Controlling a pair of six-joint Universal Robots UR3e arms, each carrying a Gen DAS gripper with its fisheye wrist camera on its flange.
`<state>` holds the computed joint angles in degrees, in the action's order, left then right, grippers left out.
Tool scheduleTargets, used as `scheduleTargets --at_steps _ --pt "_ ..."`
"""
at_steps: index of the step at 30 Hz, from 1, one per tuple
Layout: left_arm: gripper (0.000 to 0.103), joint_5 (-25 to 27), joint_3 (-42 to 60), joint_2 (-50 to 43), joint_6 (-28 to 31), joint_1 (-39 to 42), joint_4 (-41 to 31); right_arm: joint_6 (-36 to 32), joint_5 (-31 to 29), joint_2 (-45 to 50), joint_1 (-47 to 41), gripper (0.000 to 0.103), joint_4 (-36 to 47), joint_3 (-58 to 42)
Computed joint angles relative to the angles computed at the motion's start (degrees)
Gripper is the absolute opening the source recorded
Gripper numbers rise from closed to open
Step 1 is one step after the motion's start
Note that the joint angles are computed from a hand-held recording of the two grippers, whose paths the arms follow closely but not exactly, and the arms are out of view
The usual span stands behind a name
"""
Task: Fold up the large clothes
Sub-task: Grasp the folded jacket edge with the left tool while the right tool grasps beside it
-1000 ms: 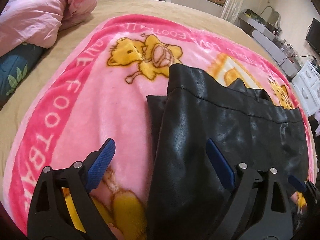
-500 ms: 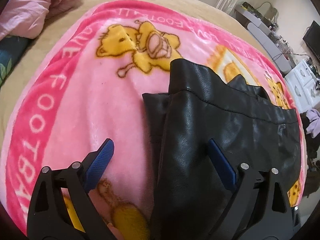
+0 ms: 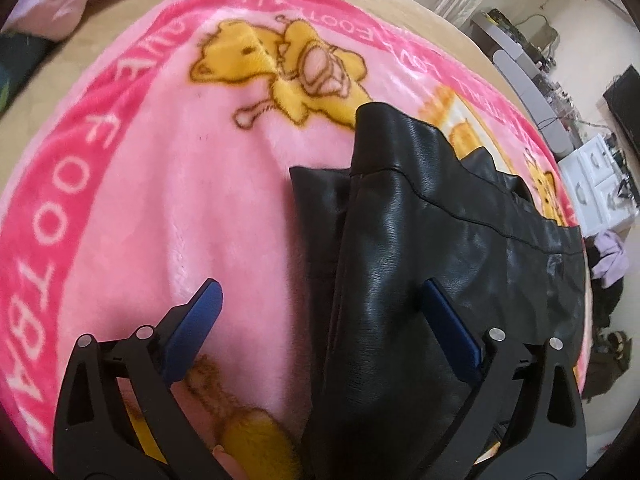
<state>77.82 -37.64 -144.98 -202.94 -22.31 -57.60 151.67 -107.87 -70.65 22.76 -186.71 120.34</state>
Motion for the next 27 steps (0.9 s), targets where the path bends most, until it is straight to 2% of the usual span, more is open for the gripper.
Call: scheduleTargets --at_steps 2,4,6,9,13,16,19,21,23,27 --pt "0.093 -2.2 -1.7 0.4 -0.7 0.9 1.0 -1.1 -1.8 1.2 1.1 0.086 -3.0 0.1" --pt "0.093 -4.2 -3.5 0.8 -1.2 1.6 2.4 -2.6 -2.1 1.8 1.6 0.074 -5.6 0.7" --pt "0.093 -5.7 -4.6 0.9 -1.5 2.1 3.3 -4.6 -3.2 2.2 2.9 0.053 -9.9 2.3" --pt "0.093 -8.4 -6.5 1.2 -2.0 3.1 4.8 -7.1 -5.5 3.1 5.2 0.036 -15.8 4.1" --pt "0.093 -10.3 -8.0 1.8 -2.7 3.6 6.1 -4.4 -2.5 0.0 3.5 0.03 -16.8 6.5" --pt "0.093 -12.0 -9.9 2.4 -3.9 4.2 7.5 -2.9 2.2 -3.4 -0.2 0.029 -14.1 7.4" --pt "0.079 -13.0 -10.1 2.7 -3.9 4.2 7.6 -2.4 4.3 -4.4 -2.0 0.028 -13.9 8.0" --pt "0.051 -19.0 -12.4 2.7 -5.5 5.5 10.5 -1.3 6.6 -5.0 -3.8 0.026 -13.9 8.2" --pt "0.046 -22.2 -13.9 2.6 -6.9 6.1 12.8 -0.1 8.2 -6.4 -5.1 0.026 -13.7 9.0" --pt "0.029 -25.0 -15.7 2.6 -9.6 6.3 17.4 0.7 10.7 -8.1 -7.0 0.025 -12.7 9.8"
